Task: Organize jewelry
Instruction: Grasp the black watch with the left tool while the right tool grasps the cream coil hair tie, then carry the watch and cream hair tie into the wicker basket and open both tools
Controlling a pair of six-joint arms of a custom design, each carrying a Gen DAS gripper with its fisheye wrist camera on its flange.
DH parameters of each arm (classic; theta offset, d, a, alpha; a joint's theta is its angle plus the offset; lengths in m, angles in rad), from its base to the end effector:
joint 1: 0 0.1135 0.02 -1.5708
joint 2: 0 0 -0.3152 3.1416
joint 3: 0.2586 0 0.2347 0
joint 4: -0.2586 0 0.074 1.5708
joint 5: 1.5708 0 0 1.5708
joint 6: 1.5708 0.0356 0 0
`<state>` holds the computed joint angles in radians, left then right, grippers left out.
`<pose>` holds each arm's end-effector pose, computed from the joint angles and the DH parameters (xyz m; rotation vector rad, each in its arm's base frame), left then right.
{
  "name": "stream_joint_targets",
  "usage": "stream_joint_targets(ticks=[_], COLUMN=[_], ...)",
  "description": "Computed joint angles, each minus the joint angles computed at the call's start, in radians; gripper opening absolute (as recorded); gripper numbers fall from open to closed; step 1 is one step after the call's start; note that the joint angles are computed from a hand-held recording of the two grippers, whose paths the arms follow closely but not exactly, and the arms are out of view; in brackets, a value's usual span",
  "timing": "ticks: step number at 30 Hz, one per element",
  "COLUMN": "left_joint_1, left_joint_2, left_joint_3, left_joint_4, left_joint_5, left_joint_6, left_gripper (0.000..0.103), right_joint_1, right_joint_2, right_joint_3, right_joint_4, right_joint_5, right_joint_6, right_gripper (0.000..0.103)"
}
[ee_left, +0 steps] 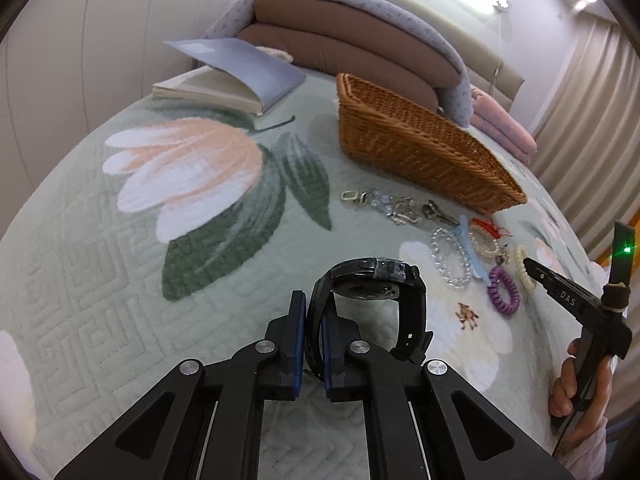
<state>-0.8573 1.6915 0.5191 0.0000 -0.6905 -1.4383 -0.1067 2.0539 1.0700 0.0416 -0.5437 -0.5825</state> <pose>0.1746 -0.1671 0.1471 -0.8389 2.2088 -0.0859 0.4031 -0.0247 0.1524 -0.7621 2.2377 0.3592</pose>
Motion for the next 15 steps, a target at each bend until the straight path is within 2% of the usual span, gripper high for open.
stream_joint_targets(ticks=[5, 8, 10, 13, 15], left_joint_1=[-0.03, -0.023, 0.016, 0.088, 0.155], left_joint_2=[-0.026, -0.061, -0.096, -0.113, -0.106], left_joint_3=[-0.009, 0.017, 0.04, 0.16, 0.232], left_joint_4=[0.034, 0.016, 0.034, -0.05, -0.041], left_joint_5=[-0.05, -0.068, -0.05, -0.053, -0.032], left_joint_6=[0.011, 0.042, 0.128, 0.255, 0.366], left_gripper=[0.007, 0.007, 0.007, 0.007, 0.007], right_joint_1=[-0.02, -0.021, -0.006, 0.056, 0.112], right_joint_2=[-0.024, -0.067, -0.096, -0.113, -0.08], right_joint_3=[-0.012, 0.007, 0.032, 0.129, 0.21], right_joint_4=[0.027, -0.015, -0.033, -0.059, -0.06], right_joint_5=[-0.048, -0.084, -0.079, -0.04, 0.003], right_joint_6=[0.028, 0.05, 0.065, 0.112, 0.152], right_gripper=[0.012, 0.012, 0.013, 0.013, 0.012])
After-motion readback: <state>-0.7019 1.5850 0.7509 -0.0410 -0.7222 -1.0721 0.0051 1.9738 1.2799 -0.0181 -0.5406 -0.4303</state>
